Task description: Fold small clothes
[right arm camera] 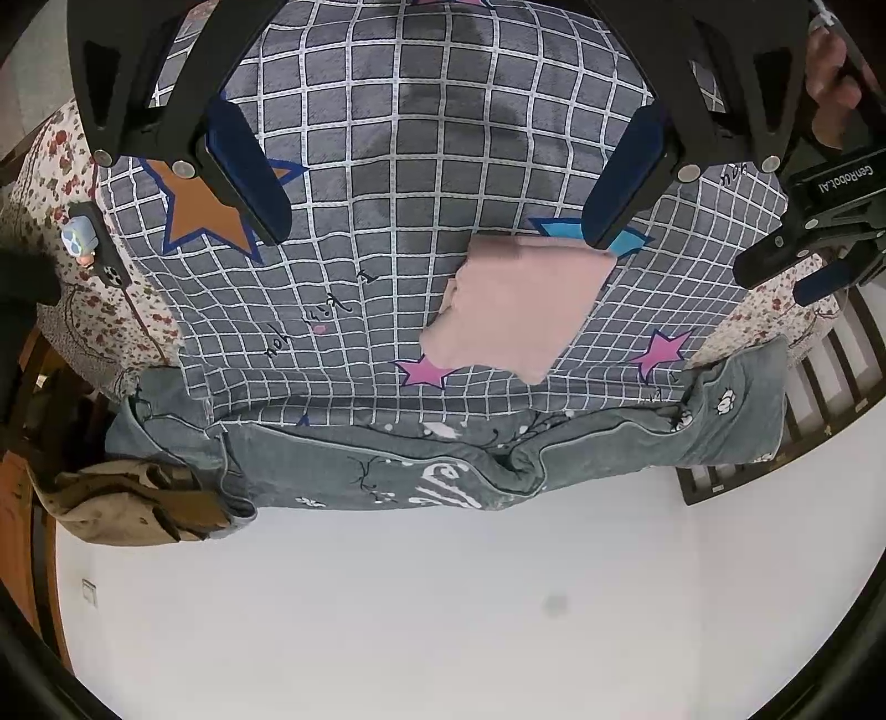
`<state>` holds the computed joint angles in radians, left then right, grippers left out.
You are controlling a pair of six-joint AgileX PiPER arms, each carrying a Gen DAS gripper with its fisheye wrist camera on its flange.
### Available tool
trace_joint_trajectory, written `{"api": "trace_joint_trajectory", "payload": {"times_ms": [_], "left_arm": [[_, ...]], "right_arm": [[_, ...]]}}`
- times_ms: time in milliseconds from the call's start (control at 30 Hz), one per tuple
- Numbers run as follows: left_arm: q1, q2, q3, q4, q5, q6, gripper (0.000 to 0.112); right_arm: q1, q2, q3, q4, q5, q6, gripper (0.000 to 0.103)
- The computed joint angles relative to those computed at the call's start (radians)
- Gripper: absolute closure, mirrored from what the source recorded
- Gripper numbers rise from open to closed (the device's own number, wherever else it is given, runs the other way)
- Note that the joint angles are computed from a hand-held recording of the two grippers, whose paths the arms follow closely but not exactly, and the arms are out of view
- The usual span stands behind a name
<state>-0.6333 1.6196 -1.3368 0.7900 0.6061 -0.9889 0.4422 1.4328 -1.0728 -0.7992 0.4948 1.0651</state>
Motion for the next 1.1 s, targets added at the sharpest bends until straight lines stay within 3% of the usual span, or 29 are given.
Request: {"api": "trace_joint_trajectory", "payload": {"times_ms": [1100], "left_arm": [[0.005,-0.003,-0.013,-0.011,0.007,0.016,0.014]], "right_arm": [[0.024,0.012,-0.014,-0.015,0.017,0.021,0.001]]}}
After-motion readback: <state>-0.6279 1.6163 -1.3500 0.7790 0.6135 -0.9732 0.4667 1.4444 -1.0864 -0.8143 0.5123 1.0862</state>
